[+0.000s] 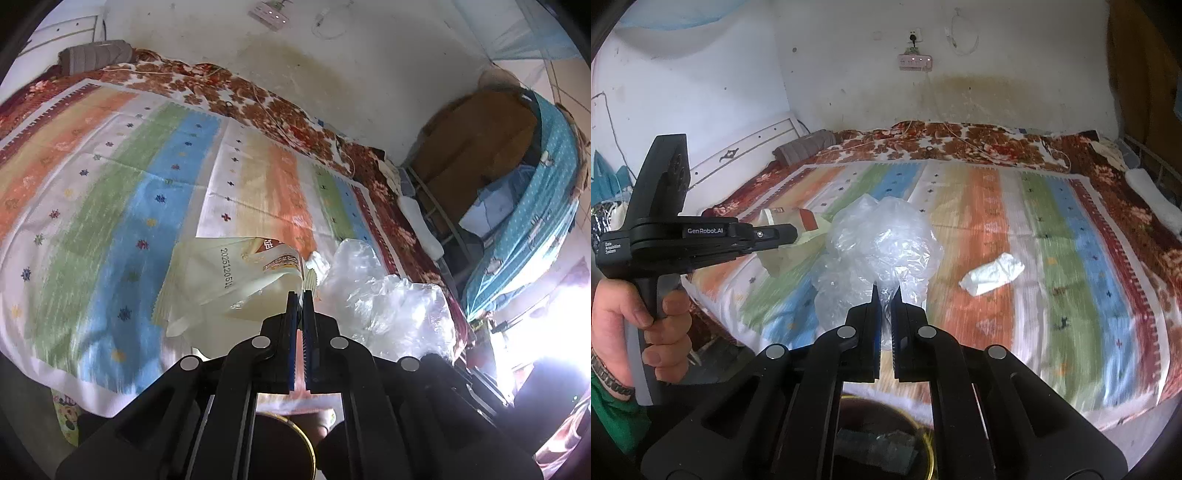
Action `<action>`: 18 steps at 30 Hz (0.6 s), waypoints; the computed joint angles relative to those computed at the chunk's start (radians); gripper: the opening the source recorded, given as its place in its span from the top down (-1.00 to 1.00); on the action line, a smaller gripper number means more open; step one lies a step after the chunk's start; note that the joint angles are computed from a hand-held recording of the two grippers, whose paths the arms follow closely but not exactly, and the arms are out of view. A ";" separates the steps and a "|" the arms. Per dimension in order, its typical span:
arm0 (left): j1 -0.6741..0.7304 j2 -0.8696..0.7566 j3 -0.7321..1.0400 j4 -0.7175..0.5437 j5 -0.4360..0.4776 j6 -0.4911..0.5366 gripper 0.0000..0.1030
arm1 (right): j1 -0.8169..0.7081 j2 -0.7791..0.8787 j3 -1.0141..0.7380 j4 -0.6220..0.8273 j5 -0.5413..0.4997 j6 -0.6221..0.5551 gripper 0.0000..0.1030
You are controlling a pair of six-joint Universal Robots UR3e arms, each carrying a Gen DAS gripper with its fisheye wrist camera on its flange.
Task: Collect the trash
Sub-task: 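Lift the paper bag and plastic bag off the bed with both grippers, then carry both bags over the bin and open both grippers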
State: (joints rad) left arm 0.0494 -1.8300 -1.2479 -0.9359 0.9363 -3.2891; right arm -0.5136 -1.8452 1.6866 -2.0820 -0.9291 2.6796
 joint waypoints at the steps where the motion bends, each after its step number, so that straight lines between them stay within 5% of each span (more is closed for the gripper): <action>1: -0.002 0.010 -0.010 -0.001 0.002 0.003 0.96 | -0.010 -0.023 0.015 0.018 0.004 -0.012 0.94; 18: -0.004 0.248 -0.302 -0.034 -0.024 0.084 0.96 | -0.185 -0.286 0.147 0.339 0.032 -0.212 0.94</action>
